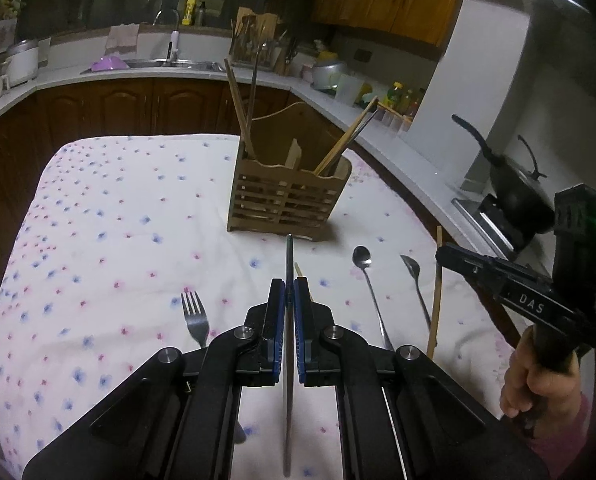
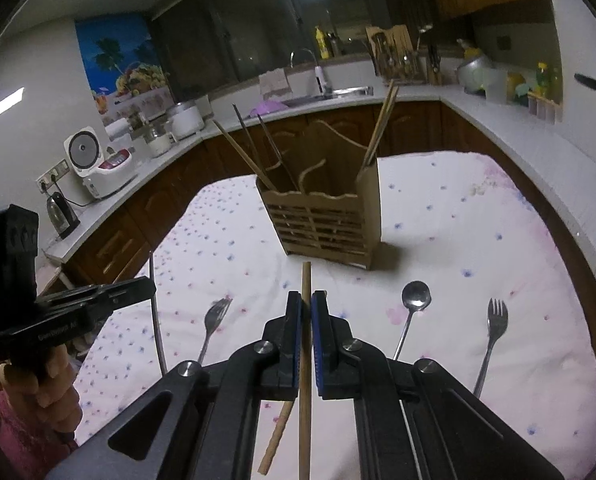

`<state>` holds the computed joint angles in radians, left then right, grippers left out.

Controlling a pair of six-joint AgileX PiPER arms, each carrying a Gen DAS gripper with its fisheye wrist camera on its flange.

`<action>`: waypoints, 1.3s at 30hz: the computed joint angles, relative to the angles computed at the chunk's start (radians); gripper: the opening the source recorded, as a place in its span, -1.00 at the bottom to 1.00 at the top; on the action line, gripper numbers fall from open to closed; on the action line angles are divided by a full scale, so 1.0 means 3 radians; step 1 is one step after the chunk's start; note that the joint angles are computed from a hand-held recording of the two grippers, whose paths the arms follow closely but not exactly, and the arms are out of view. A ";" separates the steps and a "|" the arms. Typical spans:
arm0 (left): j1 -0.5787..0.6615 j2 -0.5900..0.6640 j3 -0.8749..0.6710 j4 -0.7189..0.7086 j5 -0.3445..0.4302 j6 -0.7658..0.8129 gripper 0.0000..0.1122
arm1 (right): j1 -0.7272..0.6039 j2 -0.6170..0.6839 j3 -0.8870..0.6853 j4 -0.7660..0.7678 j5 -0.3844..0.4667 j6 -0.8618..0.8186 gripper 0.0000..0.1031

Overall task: Organize utensils
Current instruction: 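Lift both held chopsticks and carry them toward the wooden holder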

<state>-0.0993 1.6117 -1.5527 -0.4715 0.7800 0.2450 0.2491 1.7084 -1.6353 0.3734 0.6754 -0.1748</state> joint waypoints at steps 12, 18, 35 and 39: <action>0.0099 -0.0341 0.0338 -0.0246 -0.0251 0.0127 -0.94 | 0.0055 -0.0181 0.0143 -0.0005 -0.0170 -0.0031 -0.91; 0.0124 -0.0406 0.0371 -0.0277 -0.0376 0.0138 -0.94 | 0.0038 -0.0217 0.0162 0.0004 -0.0255 -0.0023 -0.91; 0.0083 -0.0318 0.0076 -0.0164 -0.0634 0.0048 -0.94 | 0.0010 -0.0104 -0.0077 -0.0063 -0.0499 0.0113 -0.91; 0.0080 -0.0215 -0.0136 -0.0119 -0.0662 0.0001 -0.94 | 0.0011 -0.0027 -0.0219 -0.0140 -0.0484 0.0157 -0.91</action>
<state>-0.0753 1.5473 -1.5936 -0.5072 0.5815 0.2454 0.2523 1.7003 -1.7009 0.3314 0.5303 -0.1276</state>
